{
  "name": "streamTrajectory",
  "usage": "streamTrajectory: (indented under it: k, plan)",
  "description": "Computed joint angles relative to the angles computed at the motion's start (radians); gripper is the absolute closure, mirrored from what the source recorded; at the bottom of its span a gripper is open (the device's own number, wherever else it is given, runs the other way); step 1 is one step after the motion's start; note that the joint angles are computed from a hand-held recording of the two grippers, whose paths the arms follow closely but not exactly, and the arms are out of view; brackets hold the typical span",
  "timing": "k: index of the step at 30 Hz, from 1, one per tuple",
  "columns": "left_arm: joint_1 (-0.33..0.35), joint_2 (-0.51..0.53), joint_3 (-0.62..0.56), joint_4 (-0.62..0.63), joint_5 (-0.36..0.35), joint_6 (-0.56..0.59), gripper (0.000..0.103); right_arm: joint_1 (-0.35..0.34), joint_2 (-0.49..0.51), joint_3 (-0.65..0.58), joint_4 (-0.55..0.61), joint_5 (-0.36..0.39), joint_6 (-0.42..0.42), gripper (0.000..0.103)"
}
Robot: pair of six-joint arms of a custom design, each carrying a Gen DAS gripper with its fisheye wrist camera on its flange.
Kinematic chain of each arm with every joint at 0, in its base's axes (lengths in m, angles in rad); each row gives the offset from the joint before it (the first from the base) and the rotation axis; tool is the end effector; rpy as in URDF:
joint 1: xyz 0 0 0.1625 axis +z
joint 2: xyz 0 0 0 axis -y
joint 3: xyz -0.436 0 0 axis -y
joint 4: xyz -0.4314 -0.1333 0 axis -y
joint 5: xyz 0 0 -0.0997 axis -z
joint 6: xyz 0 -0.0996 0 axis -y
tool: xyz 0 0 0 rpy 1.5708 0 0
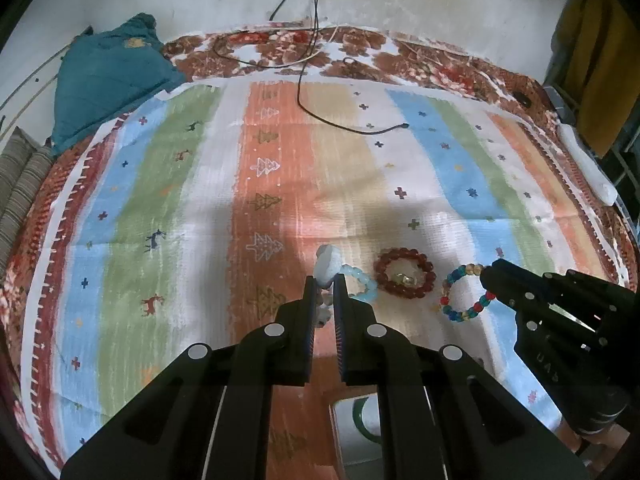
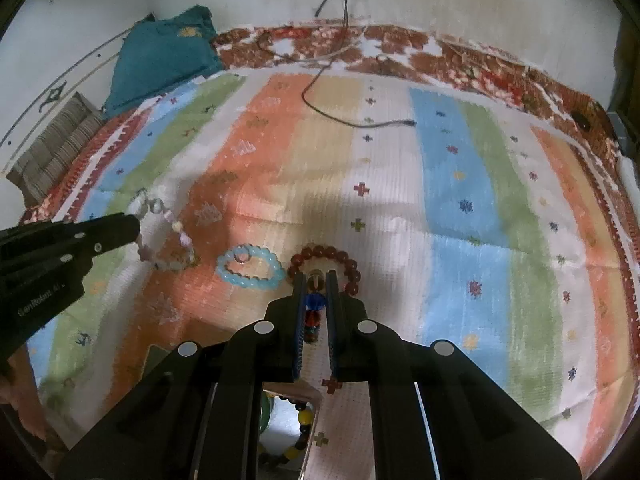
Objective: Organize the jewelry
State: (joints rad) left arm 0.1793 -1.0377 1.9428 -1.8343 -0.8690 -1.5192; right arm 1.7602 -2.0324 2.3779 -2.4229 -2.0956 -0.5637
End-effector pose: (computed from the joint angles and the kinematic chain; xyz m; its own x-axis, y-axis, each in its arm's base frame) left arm -0.4787 -0.2876 0.0781 -0.7747 -0.1004 -0.6244 0.2843 0.8266 -0.4857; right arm 0.1461 -0.3189 0.3798 -0.6692 -0.3948 0.6296 -0.6178 0.7664 -0.1761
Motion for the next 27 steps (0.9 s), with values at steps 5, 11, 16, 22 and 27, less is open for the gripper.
streamTrajectory:
  k: [5,11,16,22,27]
  plan:
    - [-0.026,0.0,-0.005,0.008,0.009,-0.005,0.095,0.013,-0.032,0.003,0.01,0.016,-0.007,0.093]
    - [-0.047,0.009,-0.015,0.013,0.011,-0.012,0.095,0.027,-0.084,0.012,0.031,0.044,-0.014,0.093]
    - [-0.068,0.013,-0.02,0.02,0.017,-0.013,0.095,0.036,-0.119,0.018,0.052,0.051,-0.015,0.093]
    - [-0.099,0.022,-0.026,0.018,0.021,-0.011,0.095,0.047,-0.161,0.03,0.072,0.059,-0.022,0.092]
    - [-0.122,0.026,-0.027,0.01,0.021,-0.008,0.095,0.051,-0.196,0.038,0.093,0.065,-0.021,0.092]
